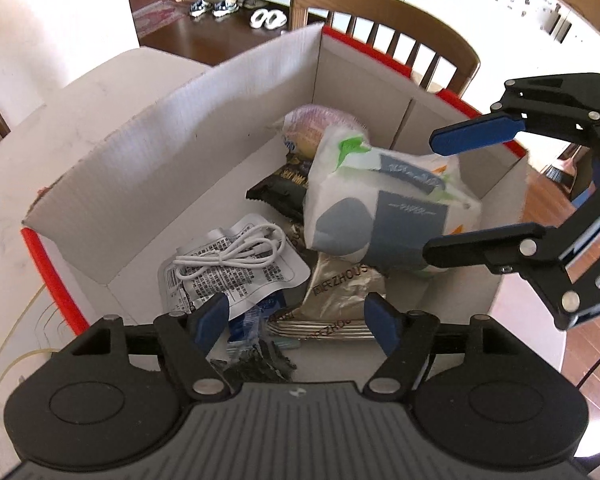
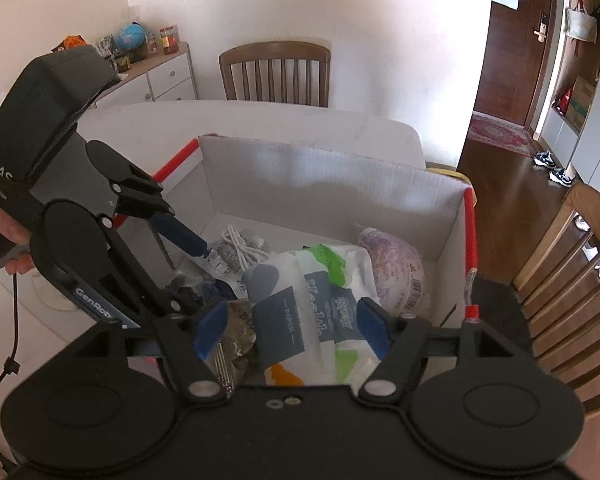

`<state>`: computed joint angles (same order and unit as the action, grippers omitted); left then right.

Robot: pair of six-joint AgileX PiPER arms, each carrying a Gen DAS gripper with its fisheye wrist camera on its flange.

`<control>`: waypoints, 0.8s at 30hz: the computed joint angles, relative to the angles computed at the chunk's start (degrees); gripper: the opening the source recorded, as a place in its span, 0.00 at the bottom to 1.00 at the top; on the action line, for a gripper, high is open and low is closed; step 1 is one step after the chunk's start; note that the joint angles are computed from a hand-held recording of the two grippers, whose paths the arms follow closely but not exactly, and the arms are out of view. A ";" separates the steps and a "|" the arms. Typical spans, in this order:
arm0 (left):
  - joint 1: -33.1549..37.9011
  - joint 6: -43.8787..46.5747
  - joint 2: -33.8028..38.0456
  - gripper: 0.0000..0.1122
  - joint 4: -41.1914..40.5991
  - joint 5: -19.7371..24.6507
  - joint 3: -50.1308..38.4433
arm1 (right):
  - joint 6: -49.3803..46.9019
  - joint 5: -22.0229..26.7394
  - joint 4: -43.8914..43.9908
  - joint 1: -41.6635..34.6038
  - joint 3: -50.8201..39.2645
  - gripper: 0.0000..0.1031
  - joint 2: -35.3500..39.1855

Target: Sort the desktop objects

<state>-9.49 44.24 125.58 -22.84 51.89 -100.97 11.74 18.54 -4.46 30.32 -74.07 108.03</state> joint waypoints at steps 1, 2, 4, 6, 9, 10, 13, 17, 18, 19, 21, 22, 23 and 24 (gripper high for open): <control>0.20 0.59 -1.13 0.66 -0.46 -0.95 1.65 | 0.85 -0.04 -0.80 0.08 0.37 0.69 -0.53; 0.46 1.18 -2.14 0.66 -1.13 -1.78 3.11 | 1.15 -0.21 -1.06 0.06 0.90 0.69 -1.15; 1.02 1.84 -3.93 0.66 -2.34 -3.22 5.73 | 2.67 -0.44 -2.27 0.10 1.91 0.69 -2.40; 1.58 2.18 -5.60 0.66 -3.22 -4.42 7.86 | 3.79 -0.37 -3.09 0.16 2.40 0.70 -3.25; 2.44 2.98 -8.15 0.66 -4.62 -6.42 11.19 | 6.78 -0.40 -5.56 0.51 3.12 0.71 -4.36; 2.70 3.26 -8.92 0.66 -5.15 -7.00 12.22 | 7.91 -0.68 -6.53 0.66 3.63 0.71 -4.81; 2.31 2.84 -9.99 0.66 -6.53 -9.58 14.27 | 11.56 -1.00 -9.73 1.36 4.45 0.71 -5.73; 2.96 3.29 -12.81 0.68 -8.35 -11.73 18.15 | 15.75 -0.98 -13.22 2.08 5.26 0.71 -6.63; 3.14 3.44 -13.76 0.69 -8.78 -12.32 19.21 | 16.91 -1.04 -14.13 2.27 5.55 0.71 -6.87; 3.12 3.60 -14.65 0.72 -9.15 -13.37 20.41 | 18.36 -1.03 -15.31 2.53 5.84 0.71 -7.15; 3.47 4.82 -16.58 0.75 -10.72 -14.67 22.75 | 21.93 -1.14 -18.17 3.11 6.49 0.71 -7.75; 3.79 5.49 -17.55 0.75 -11.54 -15.16 23.83 | 24.18 -1.21 -20.03 3.42 6.75 0.71 -7.93; 4.00 6.05 -18.26 0.75 -12.31 -15.68 24.71 | 26.63 -1.12 -22.13 3.78 7.01 0.71 -8.16; 4.07 6.22 -18.98 0.75 -12.84 -16.38 25.66 | 29.13 -0.96 -24.27 4.18 7.22 0.71 -8.34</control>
<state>-5.42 50.46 106.60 -35.68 35.51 -75.32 40.87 17.58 -28.73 34.50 -66.85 99.69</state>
